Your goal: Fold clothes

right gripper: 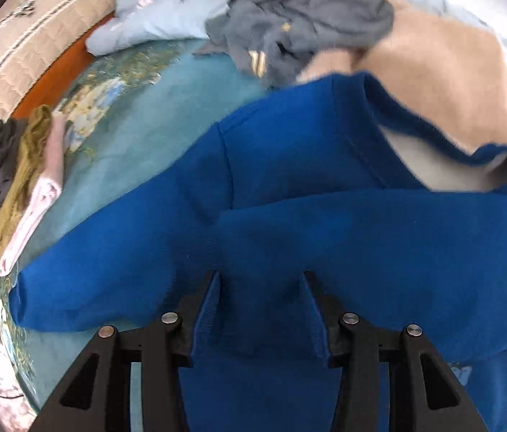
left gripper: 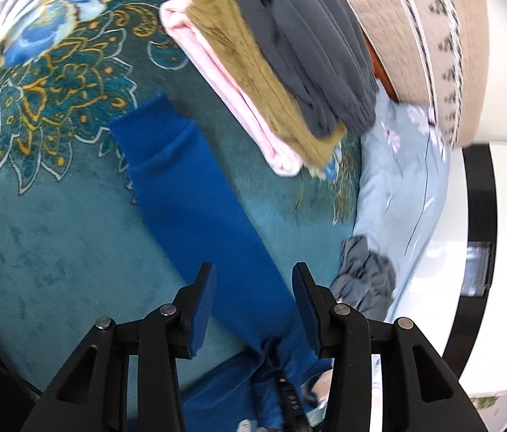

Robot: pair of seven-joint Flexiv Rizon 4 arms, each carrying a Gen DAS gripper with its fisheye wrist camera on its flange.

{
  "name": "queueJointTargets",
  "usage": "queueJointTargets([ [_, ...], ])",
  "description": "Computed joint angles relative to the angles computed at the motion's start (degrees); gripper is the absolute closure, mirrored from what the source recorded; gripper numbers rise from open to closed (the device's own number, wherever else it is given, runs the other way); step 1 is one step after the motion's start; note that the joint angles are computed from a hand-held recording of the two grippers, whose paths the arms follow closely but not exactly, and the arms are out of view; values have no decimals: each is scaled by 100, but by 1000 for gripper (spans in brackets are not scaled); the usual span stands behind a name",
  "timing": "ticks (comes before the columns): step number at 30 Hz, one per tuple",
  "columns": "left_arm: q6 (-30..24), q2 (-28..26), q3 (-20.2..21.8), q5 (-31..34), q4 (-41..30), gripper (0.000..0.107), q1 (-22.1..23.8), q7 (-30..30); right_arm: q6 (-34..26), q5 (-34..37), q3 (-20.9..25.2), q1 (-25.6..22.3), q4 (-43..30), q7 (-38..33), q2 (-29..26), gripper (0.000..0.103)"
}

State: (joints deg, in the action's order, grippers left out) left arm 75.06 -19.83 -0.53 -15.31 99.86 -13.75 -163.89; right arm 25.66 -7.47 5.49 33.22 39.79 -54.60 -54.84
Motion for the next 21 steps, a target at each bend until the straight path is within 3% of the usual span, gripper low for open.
queueJointTargets([
  [3,520,103,-393,-579,371,62,312,360,-236,-22,5,7,-310,-155,-208,53],
  [6,1213,273,-1279,-1717,902,62,960,1408,-231,-2,-4,12,-361,-250,-248,52],
  [7,1276,346,-1381,-1949,1023,62,1074,1659,-288,10,2,8,-402,-288,-259,52],
  [9,1204,503,-1202,-2085,1199,62,1084,1922,-186,-12,82,-38,-351,-246,-198,52],
  [12,1025,700,-642,-1859,1438,62,933,1998,866,75,-73,-28,555,-92,357,52],
  [14,935,766,-638,-2075,1674,62,1027,2285,1143,33,-4,-64,852,-130,579,52],
  [17,1099,757,-1091,-3173,2017,62,1232,3124,1234,-56,63,-87,1084,-215,778,52],
  [20,1623,607,-2073,-5363,2089,62,1516,4901,1216,-109,81,-88,1228,-131,905,52],
  [21,1595,544,-2129,-5630,2033,62,1517,5217,1180,-115,86,-87,1220,-83,910,52],
])
